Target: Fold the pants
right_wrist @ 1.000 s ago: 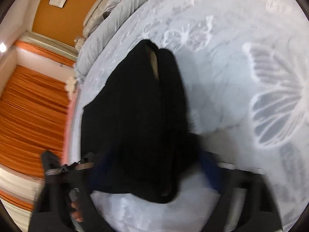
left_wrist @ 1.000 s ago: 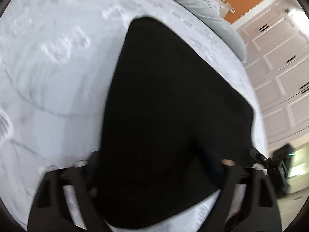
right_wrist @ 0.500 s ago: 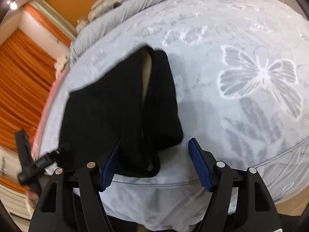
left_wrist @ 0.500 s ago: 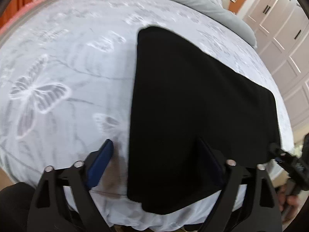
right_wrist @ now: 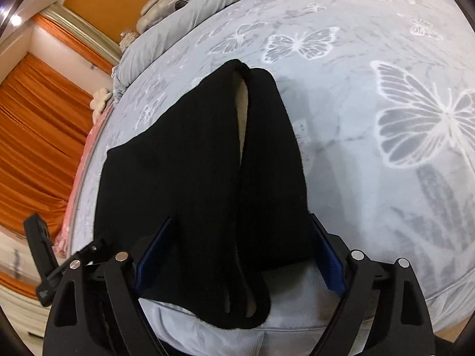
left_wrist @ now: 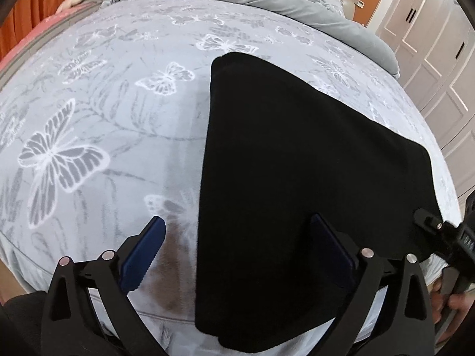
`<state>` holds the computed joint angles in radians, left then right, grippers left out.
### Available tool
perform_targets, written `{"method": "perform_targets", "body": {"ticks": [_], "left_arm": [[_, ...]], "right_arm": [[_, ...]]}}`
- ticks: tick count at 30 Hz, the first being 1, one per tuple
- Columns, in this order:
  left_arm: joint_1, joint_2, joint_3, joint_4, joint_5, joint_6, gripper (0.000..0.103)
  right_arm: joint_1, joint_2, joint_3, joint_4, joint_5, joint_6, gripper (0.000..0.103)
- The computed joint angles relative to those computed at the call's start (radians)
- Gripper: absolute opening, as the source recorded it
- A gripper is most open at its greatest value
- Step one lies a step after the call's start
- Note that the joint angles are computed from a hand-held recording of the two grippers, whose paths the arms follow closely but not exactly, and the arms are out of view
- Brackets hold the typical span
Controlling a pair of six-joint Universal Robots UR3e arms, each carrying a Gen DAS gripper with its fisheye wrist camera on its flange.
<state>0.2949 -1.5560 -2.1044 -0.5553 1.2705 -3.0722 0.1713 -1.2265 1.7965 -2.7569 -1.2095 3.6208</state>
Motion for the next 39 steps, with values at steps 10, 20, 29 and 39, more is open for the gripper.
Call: {"method": "perform_targets", "body": {"ticks": [10, 20, 29, 39], "left_arm": [[-0.001, -0.036, 0.025, -0.031, -0.085, -0.014, 0.096], [0.059, -0.12, 0.045, -0.024, -0.279, -0.016, 0.065], [0.106, 0.072, 0.034, -0.202, -0.338, 0.033, 0.032], [0.211, 0.516, 0.143, -0.731, -0.394, 0.315, 0.032]], "right_arm": [[0.01, -0.014, 0.027, -0.023, -0.013, -0.033, 0.094], [0.034, 0.02, 0.005, -0.072, -0.01, -0.024, 0.052], [0.068, -0.12, 0.071, -0.151, 0.012, 0.029, 0.037], [0.146, -0.475, 0.18, -0.032, -0.068, 0.029, 0.037]]}}
